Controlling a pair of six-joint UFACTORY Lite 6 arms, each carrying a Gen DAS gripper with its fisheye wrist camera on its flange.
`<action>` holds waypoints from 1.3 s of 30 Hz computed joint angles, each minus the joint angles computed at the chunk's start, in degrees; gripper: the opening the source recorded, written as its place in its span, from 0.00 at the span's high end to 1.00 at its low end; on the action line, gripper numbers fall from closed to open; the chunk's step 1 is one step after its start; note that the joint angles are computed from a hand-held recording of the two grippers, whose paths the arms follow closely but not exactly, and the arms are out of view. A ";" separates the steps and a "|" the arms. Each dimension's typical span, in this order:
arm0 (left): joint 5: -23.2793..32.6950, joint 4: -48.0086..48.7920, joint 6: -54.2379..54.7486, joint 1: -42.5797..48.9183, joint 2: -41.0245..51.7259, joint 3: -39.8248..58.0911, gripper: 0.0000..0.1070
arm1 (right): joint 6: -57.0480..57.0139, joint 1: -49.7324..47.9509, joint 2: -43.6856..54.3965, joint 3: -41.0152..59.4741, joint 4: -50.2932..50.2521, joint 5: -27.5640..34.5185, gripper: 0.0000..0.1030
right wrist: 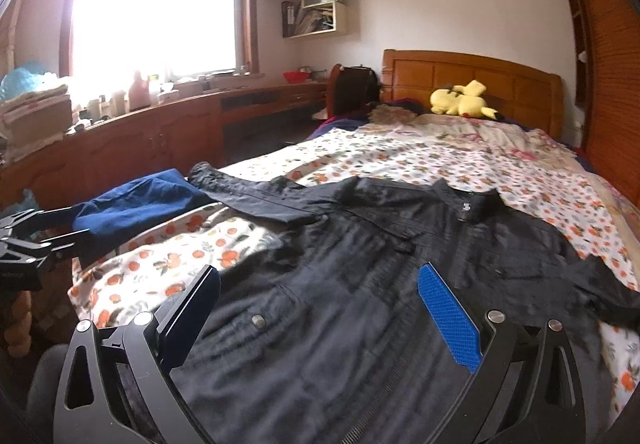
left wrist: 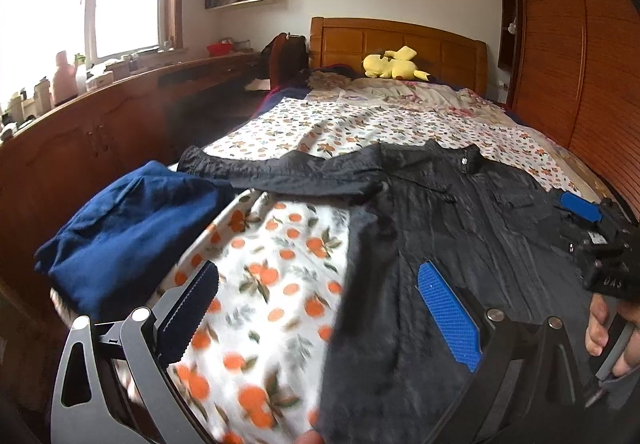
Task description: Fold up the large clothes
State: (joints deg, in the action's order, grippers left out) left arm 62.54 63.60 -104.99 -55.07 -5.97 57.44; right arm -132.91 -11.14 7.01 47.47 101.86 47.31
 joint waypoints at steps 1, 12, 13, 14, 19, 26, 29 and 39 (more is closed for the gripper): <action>-2.46 0.80 1.17 2.90 -0.88 -0.93 0.06 | -0.19 2.46 0.93 0.96 1.53 -1.58 0.07; -24.77 8.87 5.29 29.79 4.16 -0.25 0.06 | -7.27 17.26 19.98 15.46 13.56 -11.83 0.07; -26.09 9.55 5.21 31.43 5.57 0.57 0.06 | -8.13 17.39 21.43 16.13 14.09 -11.87 0.07; -27.94 10.34 5.01 33.56 7.91 2.06 0.06 | -8.64 17.32 22.74 16.48 14.25 -11.61 0.07; -34.40 8.03 9.08 40.27 19.53 11.51 0.06 | -6.85 16.66 26.27 18.45 11.82 -10.56 0.07; -42.76 -4.71 23.23 47.47 38.16 29.65 0.06 | -5.40 15.95 27.17 19.03 10.68 -9.11 0.07; -43.59 -18.94 37.24 50.12 46.51 39.60 0.06 | -3.81 15.56 27.65 19.72 9.56 -8.82 0.07; -30.20 -42.43 61.31 53.50 68.51 73.34 0.27 | -3.53 15.30 27.86 19.96 9.53 -8.46 0.07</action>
State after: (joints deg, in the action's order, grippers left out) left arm 32.34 21.17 -43.68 -1.57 62.54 130.78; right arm -136.44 4.16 34.87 67.44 111.39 38.84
